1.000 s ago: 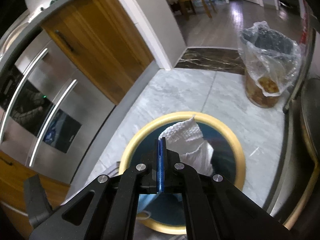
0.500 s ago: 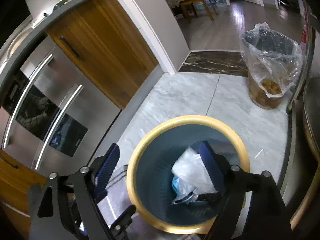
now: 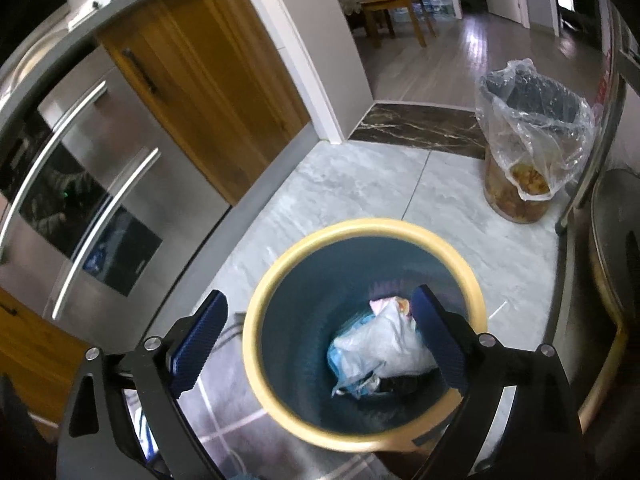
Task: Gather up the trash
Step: 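Move both tools back over the blue wipes pack and mask on the mat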
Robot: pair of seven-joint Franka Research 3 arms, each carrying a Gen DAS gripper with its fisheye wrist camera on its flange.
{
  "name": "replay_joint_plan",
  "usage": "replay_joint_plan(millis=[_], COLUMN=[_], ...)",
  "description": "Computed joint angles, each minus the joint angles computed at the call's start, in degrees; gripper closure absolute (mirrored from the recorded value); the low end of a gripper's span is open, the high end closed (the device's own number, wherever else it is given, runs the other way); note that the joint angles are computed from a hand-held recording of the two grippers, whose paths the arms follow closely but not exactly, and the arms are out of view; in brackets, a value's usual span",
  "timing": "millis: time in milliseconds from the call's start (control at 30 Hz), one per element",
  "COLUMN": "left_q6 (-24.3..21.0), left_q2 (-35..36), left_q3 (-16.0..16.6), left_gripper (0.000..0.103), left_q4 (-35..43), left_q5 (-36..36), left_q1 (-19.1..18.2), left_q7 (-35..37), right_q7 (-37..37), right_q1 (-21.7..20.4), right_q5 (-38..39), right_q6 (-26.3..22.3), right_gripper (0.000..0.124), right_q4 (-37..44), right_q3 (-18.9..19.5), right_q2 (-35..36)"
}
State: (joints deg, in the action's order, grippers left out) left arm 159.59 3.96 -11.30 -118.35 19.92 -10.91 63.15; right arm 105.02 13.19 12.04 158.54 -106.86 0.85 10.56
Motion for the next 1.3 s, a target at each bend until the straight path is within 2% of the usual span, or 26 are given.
replay_joint_plan(millis=[200,433,533,767,900,1000,1300], left_q6=[-1.7,-2.1,-2.6,-3.7,-3.7,-3.8,-2.6], left_q2=[-7.5,-17.4,-20.8,-28.7,-31.4,-32.5,-33.1], left_q3=[0.5,0.3,0.6,1.2,1.7,1.8,2.0], left_gripper=[0.014,0.010,0.009,0.008,0.008,0.008,0.008], left_q4=[-6.0,-14.4,-17.5,-25.4,-28.9,-30.4,-32.5], left_q5=[1.4,4.7,4.8,5.4,4.8,4.1,3.9], left_q1=[0.9,3.6,4.6,6.9,7.7,8.2,8.5], left_q7=[-3.4,-7.9,-8.8,-9.1,-9.5,-9.9,-8.3], right_q7=[2.0,10.4,11.3,8.8,8.0,8.4,0.5], right_q1=[1.8,3.1,2.9,2.5,2.8,3.1,5.3], right_q5=[-5.4,-17.5,-20.4,-17.7,-19.5,-21.7,-20.7], right_q6=[0.4,-2.5,-3.7,-4.2,-4.8,-5.3,-6.5], right_gripper=[0.029,0.029,0.029,0.029,0.029,0.029,0.029], right_q4=[-2.8,-6.2,-7.3,-9.9,-11.0,-11.6,-12.3], right_q3=[-0.2,-0.4,0.3,2.1,3.1,3.7,5.7], right_q2=[-2.8,-6.5,-7.5,-10.0,-11.1,-11.8,-12.6])
